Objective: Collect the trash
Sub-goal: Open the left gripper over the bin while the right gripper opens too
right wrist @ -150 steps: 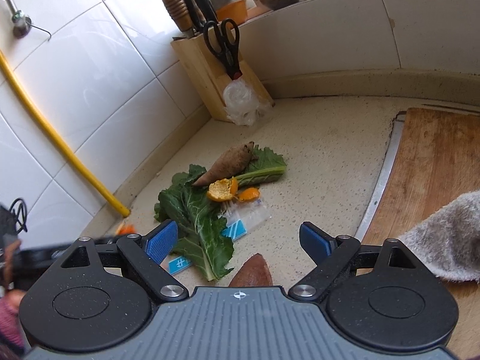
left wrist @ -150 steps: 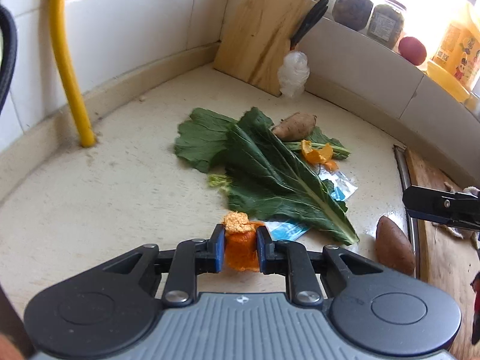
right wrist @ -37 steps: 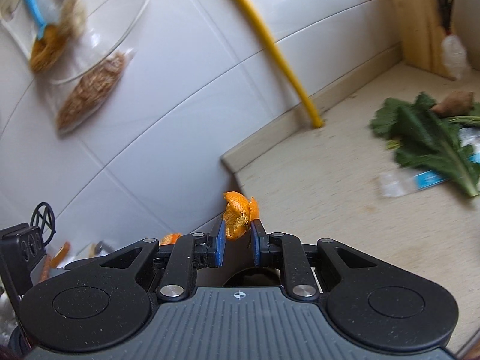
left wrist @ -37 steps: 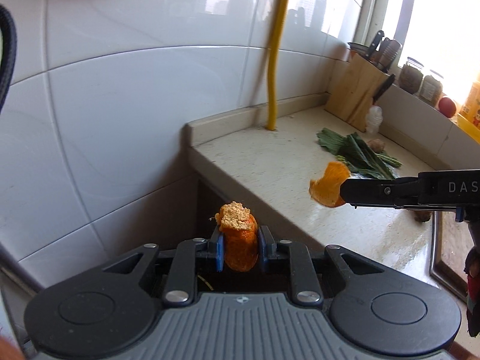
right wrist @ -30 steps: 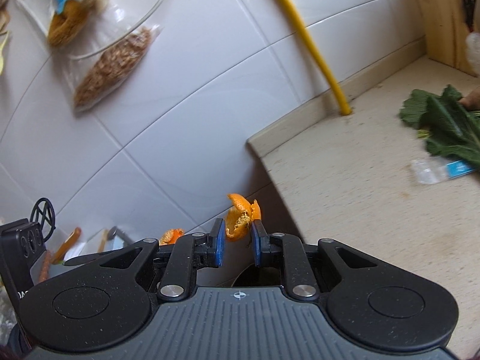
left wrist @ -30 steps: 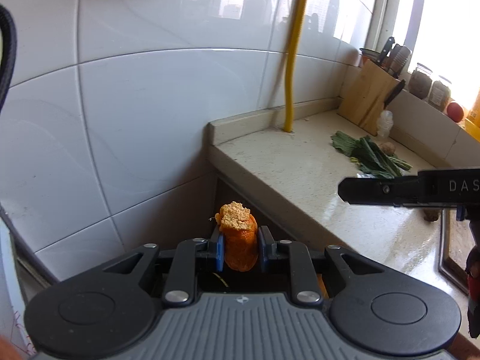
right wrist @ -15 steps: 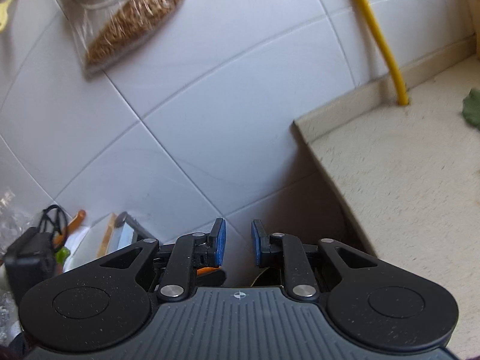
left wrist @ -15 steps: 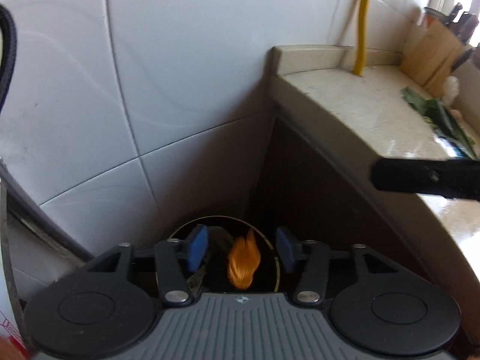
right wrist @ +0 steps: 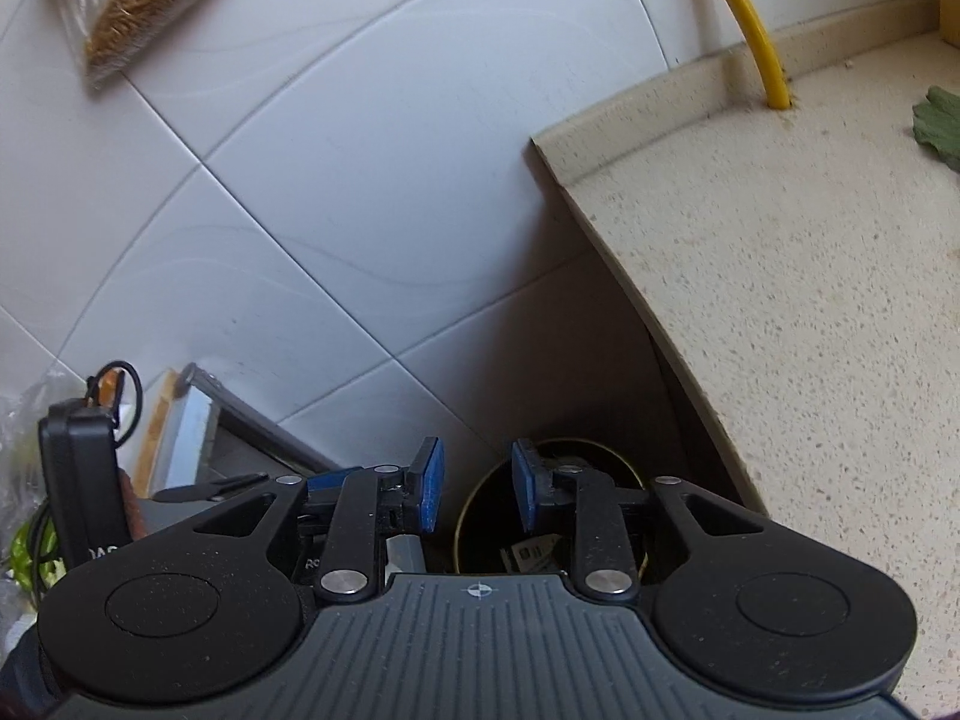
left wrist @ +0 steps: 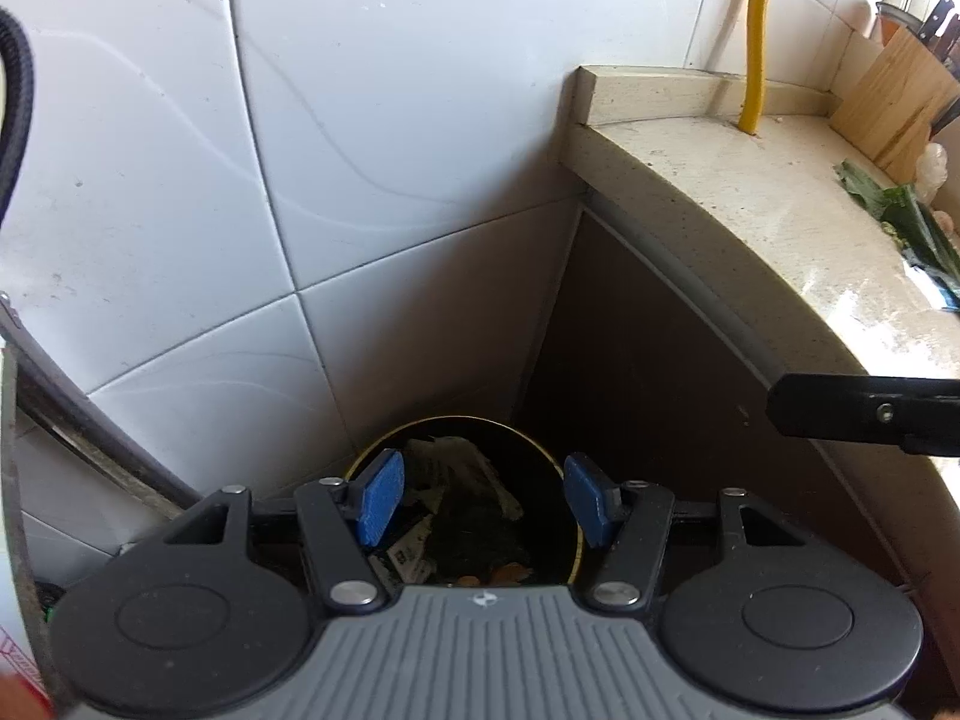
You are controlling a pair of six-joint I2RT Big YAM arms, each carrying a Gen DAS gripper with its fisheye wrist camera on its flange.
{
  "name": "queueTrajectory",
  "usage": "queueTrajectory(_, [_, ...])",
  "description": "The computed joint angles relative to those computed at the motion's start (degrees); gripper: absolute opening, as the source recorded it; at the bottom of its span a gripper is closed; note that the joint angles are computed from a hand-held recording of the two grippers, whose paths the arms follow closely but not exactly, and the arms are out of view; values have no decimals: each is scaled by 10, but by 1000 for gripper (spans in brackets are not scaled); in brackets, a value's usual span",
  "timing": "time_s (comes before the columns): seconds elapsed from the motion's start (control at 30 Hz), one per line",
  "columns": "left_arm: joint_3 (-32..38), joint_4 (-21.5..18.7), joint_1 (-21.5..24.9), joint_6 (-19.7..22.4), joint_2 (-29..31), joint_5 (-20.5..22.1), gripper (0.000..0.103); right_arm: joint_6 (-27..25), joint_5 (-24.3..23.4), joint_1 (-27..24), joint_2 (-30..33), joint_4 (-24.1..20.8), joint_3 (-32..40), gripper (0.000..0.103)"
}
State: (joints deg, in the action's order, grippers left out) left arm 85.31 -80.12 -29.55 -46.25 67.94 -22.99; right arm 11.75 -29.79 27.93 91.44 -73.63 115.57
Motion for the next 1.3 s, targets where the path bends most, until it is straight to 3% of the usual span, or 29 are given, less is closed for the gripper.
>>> queueTrajectory(0.5, [-2,6,-8,8,-4,-2,54,-15,9,12,5,-21,11,40])
queueTrajectory(1.3, [-1,14,-15,38,-5,3,54,0,27,16,-25,-10,-30,49])
